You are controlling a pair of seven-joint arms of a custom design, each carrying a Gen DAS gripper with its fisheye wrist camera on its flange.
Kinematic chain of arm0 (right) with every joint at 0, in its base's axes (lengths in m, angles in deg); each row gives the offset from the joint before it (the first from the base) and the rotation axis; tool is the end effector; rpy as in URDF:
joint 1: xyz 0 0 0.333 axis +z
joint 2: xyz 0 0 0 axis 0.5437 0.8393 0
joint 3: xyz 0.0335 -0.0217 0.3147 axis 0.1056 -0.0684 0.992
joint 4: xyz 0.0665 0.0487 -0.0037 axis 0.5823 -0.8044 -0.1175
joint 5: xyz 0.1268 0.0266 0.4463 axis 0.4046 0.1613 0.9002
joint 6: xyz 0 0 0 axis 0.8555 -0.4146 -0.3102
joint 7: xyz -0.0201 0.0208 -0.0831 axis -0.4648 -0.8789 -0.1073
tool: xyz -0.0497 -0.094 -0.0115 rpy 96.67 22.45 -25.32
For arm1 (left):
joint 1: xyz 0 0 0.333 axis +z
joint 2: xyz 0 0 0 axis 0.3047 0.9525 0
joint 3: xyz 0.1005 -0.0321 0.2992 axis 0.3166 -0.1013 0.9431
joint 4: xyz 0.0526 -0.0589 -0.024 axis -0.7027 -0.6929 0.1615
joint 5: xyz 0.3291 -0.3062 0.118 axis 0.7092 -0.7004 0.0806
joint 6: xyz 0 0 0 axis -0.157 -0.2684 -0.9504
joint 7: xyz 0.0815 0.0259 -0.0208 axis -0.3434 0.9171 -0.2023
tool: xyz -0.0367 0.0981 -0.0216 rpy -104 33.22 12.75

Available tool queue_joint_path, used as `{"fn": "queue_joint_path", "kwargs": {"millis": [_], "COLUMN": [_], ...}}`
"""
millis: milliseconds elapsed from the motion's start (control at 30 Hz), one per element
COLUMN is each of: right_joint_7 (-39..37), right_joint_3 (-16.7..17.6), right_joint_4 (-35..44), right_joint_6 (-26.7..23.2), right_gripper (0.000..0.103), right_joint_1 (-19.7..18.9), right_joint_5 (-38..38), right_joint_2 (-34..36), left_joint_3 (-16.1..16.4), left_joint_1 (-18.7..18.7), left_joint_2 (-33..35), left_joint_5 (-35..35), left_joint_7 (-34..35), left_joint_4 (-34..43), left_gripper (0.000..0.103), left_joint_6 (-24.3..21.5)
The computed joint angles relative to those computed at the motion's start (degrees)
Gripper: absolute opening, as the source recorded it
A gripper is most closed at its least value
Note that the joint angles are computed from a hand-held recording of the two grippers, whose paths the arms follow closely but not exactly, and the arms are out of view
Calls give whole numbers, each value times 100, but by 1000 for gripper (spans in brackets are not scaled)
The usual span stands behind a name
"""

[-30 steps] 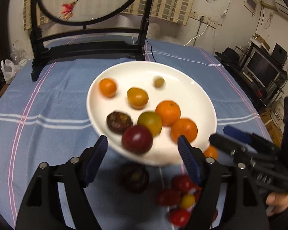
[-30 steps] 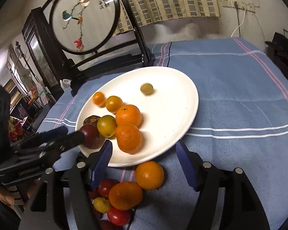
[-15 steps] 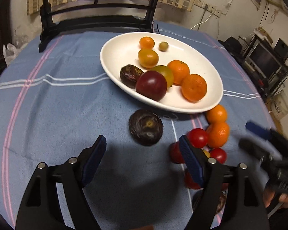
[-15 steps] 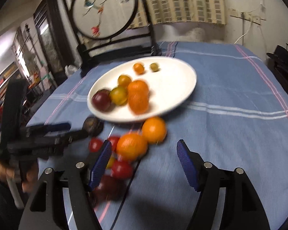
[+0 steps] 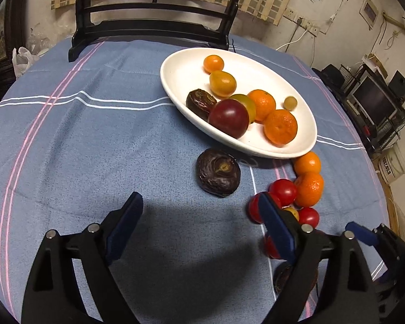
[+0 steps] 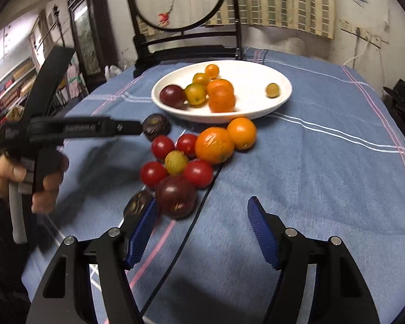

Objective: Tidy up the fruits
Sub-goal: 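Grasp the dark red tomato with the right tool and lift it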

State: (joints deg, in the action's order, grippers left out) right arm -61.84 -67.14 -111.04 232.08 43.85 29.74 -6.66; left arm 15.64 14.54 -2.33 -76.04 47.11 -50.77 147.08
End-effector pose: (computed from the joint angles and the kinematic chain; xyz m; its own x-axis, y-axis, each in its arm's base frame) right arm 0.5805 0.0764 0.3281 0.4281 -0.9015 -0.0635 -0.7035 -0.2883 -0.6496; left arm 0.6543 -0.1973 0.3121 -0.0275 -0.9722 0.2325 -0.8229 -0.1100 -0.5575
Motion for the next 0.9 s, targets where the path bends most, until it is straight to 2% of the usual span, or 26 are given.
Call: {"fn": "queue_joint_path", "kwargs": {"millis": [67,133,200,367,433,500,567,667,767,900], "right_joint_7": [512,890,854,972,1174,1445,1250,778,427,18], "right_joint_3": [5,10,43,106,109,117,206,268,223,155], "right_joint_4": [-52,-57,3,113,170,247,279,342,385,354], "right_joint_6": [124,203,91,-58,-85,-132,-90,-314,-591,-714], "right_gripper": [60,59,59,58,51,38,36,36,36,36], "right_joint_1": [23,28,8,11,39,64,7,-126,-214,-231], "right_joint_5": [-622,-1090,-1131,-1467,-1776,-2154,-1912,-1191,-637,-116], "right_joint_2": [49,115,153,234,315,433,460,428,375,262], "left_joint_3": [30,77,169,135,65,30,123,253,150,79], "left_joint_1": [-34,-70,-148,-106,-44,-27,-122,-244,-158,-134], "left_joint_2": [-9,-1,-11,-25,-13,-15,-37,-39,-10,-66], "left_joint_5": [46,104,206,261,211,191,297,473,433,409], "left_joint_7": [-25,-71,-192,-217,-151,-88,-140,-262,-181,-47], "left_joint_4": [-3,9,7,-12,-1,-4,-25,-25,-5,-110], "left_gripper": [85,88,88,88,88,88,88,88,88,88], "left_joint_6": [6,16,22,45,20,5,34,57,30,-15]}}
